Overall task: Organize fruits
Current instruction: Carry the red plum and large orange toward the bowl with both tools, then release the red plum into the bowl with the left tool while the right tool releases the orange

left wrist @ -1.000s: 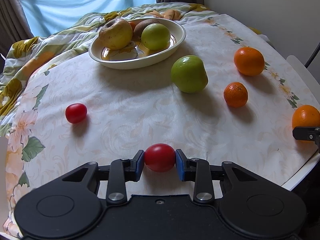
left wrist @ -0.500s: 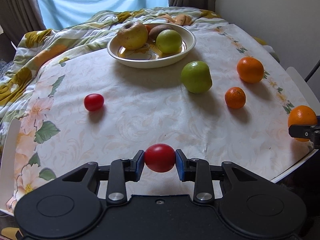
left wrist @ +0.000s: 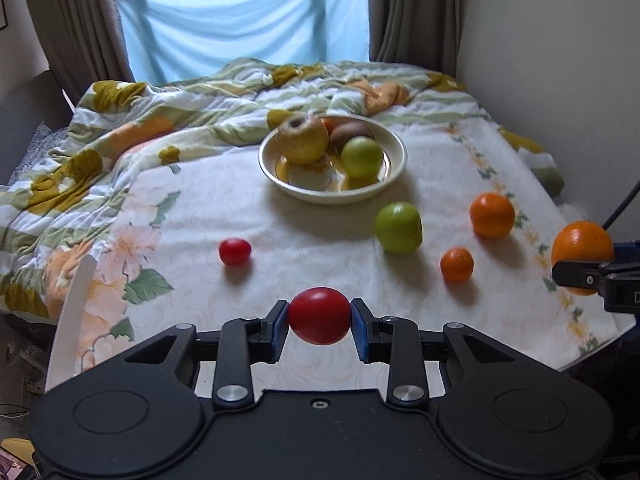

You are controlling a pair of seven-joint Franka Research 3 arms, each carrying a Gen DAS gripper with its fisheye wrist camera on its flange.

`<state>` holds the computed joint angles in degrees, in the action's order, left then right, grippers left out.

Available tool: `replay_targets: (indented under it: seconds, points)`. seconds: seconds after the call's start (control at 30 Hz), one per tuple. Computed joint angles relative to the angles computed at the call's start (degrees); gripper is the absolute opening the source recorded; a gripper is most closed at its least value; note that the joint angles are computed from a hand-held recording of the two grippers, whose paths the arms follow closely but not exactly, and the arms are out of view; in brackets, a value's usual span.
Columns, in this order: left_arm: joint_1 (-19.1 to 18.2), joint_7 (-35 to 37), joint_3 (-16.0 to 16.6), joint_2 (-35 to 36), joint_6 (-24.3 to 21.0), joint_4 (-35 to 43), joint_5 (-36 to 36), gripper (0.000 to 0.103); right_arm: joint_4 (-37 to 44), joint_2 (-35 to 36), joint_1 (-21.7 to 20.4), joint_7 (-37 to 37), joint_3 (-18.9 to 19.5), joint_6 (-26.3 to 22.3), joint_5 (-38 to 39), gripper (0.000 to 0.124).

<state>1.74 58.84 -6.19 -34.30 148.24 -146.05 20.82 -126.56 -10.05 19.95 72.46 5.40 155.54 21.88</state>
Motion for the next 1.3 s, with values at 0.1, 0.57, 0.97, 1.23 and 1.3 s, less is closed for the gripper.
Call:
replay_targets:
  seconds: [0.1, 0.57, 0.97, 1.23, 1.3]
  points:
    - [1.23, -1.66, -0.61, 0.12, 0.42, 1.28, 0.76, 0.037, 1.8, 0.25, 0.76, -2.65, -0.52, -0.65, 2.09, 0.075]
    - [3.42, 2.58, 2.18, 9.68, 6.34, 11.04, 2.86, 0.037, 13.94, 8.13, 1.41, -5.48, 0.81, -0.2, 3.45, 0.075]
    - [3.03, 18.86, 6.96, 23.57, 8.5, 21.51, -8.52, 0.037, 29.84, 21.47, 3.45, 7.39, 1.14, -3.14, -7.16, 0.075]
    - [5.19, 30.38, 6.4, 32.84, 6.37, 29.27, -17.73, 0.037, 41.1, 30.44, 5.94, 14.31, 0.04, -7.19, -12.52, 0.075]
    - [5.99, 32.97, 5.9, 34.87, 5.47, 31.1, -19.78, 0.037, 44.39, 32.88, 6.61, 15.71, -0.34, -8.58, -13.65, 0.075]
